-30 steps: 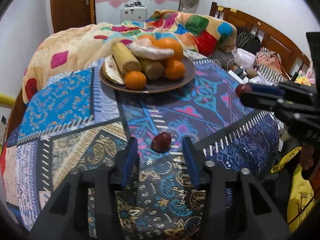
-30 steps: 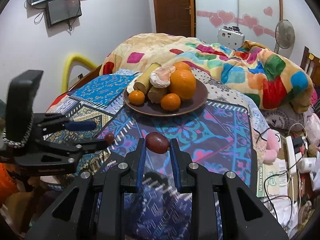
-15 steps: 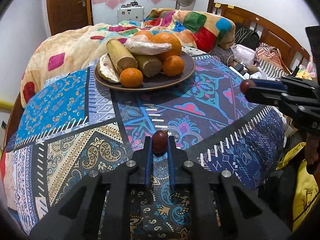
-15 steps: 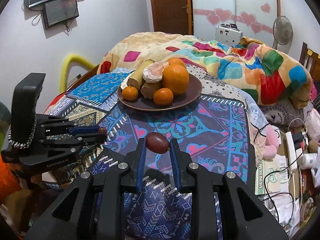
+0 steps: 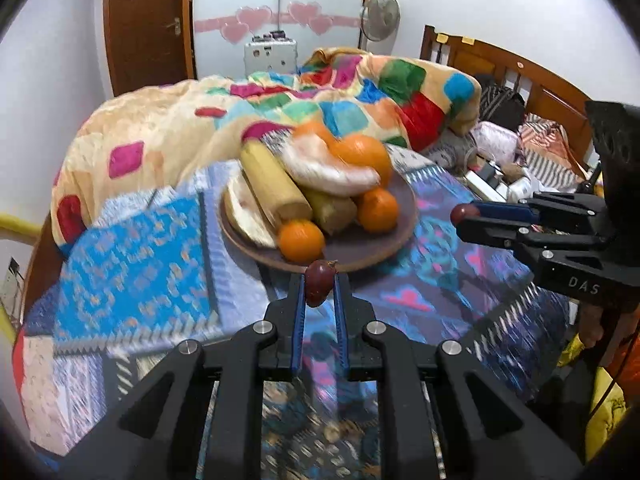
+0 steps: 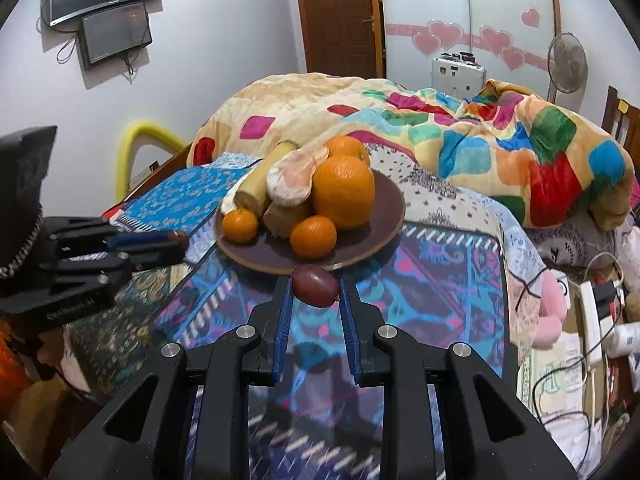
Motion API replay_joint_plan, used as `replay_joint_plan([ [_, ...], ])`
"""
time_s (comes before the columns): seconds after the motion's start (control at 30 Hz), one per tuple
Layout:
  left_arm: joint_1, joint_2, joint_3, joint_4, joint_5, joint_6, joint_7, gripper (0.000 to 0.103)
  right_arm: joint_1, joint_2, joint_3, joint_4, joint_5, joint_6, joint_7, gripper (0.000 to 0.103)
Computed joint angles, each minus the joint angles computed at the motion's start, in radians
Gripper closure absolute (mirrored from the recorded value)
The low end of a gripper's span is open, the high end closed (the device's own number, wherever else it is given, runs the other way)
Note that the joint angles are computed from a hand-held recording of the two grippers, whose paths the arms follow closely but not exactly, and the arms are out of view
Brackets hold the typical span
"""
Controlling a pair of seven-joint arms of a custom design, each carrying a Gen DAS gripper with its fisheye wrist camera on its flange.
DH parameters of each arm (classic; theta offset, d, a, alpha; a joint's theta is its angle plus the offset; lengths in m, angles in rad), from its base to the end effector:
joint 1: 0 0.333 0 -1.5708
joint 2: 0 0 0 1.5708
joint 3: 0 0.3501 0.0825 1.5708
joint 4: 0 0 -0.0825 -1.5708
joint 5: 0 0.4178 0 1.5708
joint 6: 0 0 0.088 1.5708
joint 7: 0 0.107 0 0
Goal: Organize fruits
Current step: 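Place both dates on the dark plate and open both tools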
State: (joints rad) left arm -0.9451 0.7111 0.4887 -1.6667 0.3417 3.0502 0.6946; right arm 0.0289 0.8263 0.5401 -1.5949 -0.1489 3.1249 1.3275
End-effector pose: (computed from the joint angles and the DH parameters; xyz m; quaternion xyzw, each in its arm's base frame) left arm 0.6449 -0.4290 0.3076 -0.6050 0.6936 -0.3103 0.2380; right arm 0.7133 0.3468 0.2937 -0.8148 0.4068 -0.1343 0.3907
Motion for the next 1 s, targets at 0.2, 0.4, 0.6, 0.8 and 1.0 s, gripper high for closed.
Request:
replay_joint_plan([
  [0.2, 0.097, 0.027, -0.069, 0.075, -0.002, -0.059, 0.038, 0.089, 0.07, 0.056, -0.063, 0.128, 0.012, -0.045, -0.003, 0.081],
  [0.4, 0.206, 0.06, -0.176, 0.142, 0.005, -0.1, 0.068, 0.089, 0.114, 0.11, -0.1, 0.234, 0.057, -0.114, -0.033, 0.081],
  [0.6, 0.225, 0.07, -0.197, 0.166, 0.024, -0.11, 0.07, 0.088, 0.144, 0.12, -0.134, 0.265, 0.096, -0.141, -0.058, 0.08],
  [0.8, 0.211, 0.073, -0.176, 0.168, 0.045, -0.103, 0.033, 0.065, 0.157, 0.124, -0.151, 0.282, 0.131, -0.152, -0.075, 0.071],
  [1.0, 0.163, 0.051, -0.12, 0.133, 0.081, -0.086, -0.031, 0.065, 0.162, 0.07, -0.178, 0.208, 0.13, -0.083, -0.043, 0.07],
])
